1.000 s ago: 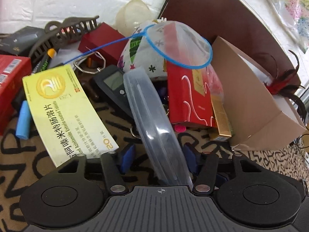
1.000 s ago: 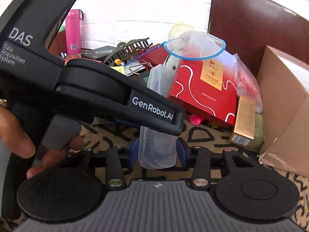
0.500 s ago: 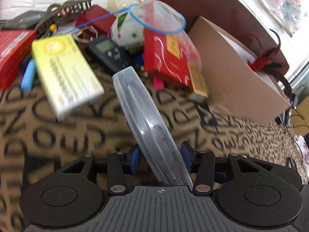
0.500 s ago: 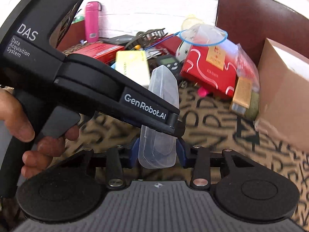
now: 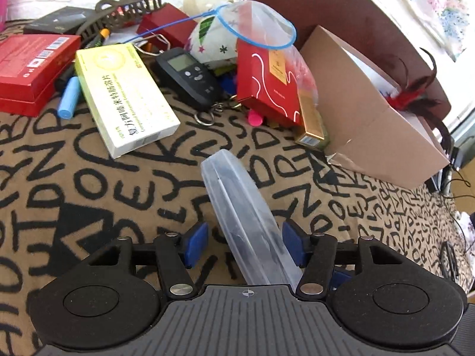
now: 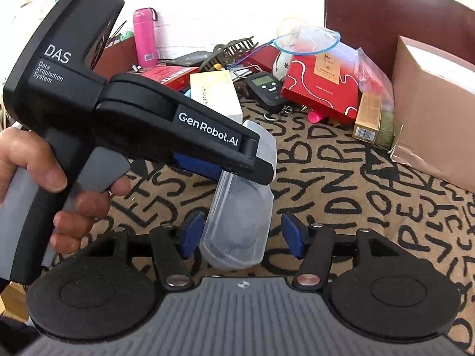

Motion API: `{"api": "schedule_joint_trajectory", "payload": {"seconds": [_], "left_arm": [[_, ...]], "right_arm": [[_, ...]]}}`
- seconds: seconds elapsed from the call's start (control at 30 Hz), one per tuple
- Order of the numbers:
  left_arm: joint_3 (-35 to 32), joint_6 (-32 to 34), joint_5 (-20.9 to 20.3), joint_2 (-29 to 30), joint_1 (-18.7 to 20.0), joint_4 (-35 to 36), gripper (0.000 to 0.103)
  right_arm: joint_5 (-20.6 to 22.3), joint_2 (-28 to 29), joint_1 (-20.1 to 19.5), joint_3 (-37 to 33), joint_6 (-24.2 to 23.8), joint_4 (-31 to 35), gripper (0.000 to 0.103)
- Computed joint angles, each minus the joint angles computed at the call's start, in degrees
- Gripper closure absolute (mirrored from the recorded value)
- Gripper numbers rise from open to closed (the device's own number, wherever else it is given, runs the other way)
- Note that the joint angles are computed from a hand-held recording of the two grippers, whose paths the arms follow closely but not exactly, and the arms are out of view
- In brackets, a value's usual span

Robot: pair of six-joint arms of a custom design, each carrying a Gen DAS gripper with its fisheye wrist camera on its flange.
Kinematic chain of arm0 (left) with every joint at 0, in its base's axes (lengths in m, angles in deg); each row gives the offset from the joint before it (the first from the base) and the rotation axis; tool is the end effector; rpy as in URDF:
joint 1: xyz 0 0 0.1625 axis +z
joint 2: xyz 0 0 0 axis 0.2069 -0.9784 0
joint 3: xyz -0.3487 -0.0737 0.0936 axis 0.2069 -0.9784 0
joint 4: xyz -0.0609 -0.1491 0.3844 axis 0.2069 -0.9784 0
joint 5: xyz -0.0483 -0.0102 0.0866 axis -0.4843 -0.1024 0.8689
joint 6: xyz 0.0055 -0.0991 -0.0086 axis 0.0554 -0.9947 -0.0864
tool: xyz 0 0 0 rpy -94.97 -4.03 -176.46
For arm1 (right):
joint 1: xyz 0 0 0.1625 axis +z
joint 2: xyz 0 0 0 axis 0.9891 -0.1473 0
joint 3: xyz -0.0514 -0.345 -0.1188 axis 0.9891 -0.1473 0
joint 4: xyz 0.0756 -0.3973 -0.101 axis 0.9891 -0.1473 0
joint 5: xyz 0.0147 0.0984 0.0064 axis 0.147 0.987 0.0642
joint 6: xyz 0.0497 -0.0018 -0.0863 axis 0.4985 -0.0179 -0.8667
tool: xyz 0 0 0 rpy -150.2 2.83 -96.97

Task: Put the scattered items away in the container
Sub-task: 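Grasp the clear plastic case with the right gripper and lift it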

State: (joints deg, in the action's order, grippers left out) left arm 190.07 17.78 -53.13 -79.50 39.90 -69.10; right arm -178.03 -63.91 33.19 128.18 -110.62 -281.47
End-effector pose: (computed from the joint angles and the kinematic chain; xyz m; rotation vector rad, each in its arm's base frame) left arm -0.1220 -0.4436 0.2583 0.4376 2.7523 -0.7125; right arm 0.2741 -0.3875 0.0173 0.8496 -2.4289 0.7856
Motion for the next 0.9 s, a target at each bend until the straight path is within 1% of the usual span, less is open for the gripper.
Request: {"api": "schedule_joint_trajectory", "payload": {"seconds": [0.03, 0.1, 0.17, 0.23, 0.27, 0.3, 0.33, 0.37, 0.4, 0.43, 0.53, 0.6, 0.73, 0.83, 0.9], "left_arm": [[-0.2, 0.8, -0.6, 0.3, 0.3, -0.1, 0.037], [-0.4, 2.8, -2.1, 0.8, 1.1, -0.6, 0.049], [-0.2, 3.8, -2.6, 1.0, 1.3, -1.4, 0.050], [-0.1, 3.9, -3.2, 1.2, 1.7, -1.9, 0.046], [0.0, 3.8, -3.4, 1.3, 1.7, -2.3, 0.043], [0.2, 3.7, -3.7, 1.4, 1.9, -2.9, 0.042], [0.2, 3.7, -3.7, 1.4, 1.9, -3.1, 0.042], [0.3, 3.8, -3.4, 1.5, 1.6, -3.2, 0.042], [0.4, 3.9, -2.9, 1.6, 1.3, -3.1, 0.045], [0.5, 3.7, -2.3, 1.5, 1.0, -3.1, 0.053], [0.6, 2.7, -2.2, 1.1, 0.4, -2.3, 0.054], [1.0, 2.0, -2.0, 0.4, -0.4, -1.7, 0.055], [1.7, 1.7, -0.9, -0.4, -3.3, -1.8, 0.055], [1.0, 2.3, -0.9, 0.6, -5.9, -3.0, 0.055], [-0.4, 3.2, -1.4, 2.4, -7.5, -4.7, 0.054]], "right_arm": [[-0.1, 0.1, -0.2, -0.4, 0.6, 0.6, 0.040], [0.4, 0.2, -1.0, -1.1, 2.1, 2.1, 0.041], [1.3, -0.3, -1.9, -1.3, 5.0, 4.5, 0.039], [2.8, -0.4, -2.8, -0.9, 5.3, 3.4, 0.040], [3.0, -0.4, -2.9, -0.9, 5.5, 3.4, 0.042], [3.2, -0.6, -3.0, -0.9, 5.8, 3.3, 0.044], [3.6, -0.8, -3.2, -0.9, 6.2, 3.5, 0.048], [4.0, -1.0, -3.4, -0.8, 6.7, 3.6, 0.048], [4.3, -1.2, -3.6, -0.6, 7.1, 3.7, 0.049], [4.3, -1.1, -3.6, -0.6, 7.2, 3.4, 0.049], [3.8, -1.4, -3.1, 0.0, 8.0, 2.6, 0.049], [3.6, -1.8, -2.8, 0.9, 8.1, 1.5, 0.049], [3.7, -3.3, -2.4, 2.9, 8.1, -1.5, 0.049], [3.3, -5.3, -2.0, 4.3, 7.1, -4.8, 0.049], [2.8, -7.2, -1.8, 5.2, 6.0, -6.9, 0.049]]}}
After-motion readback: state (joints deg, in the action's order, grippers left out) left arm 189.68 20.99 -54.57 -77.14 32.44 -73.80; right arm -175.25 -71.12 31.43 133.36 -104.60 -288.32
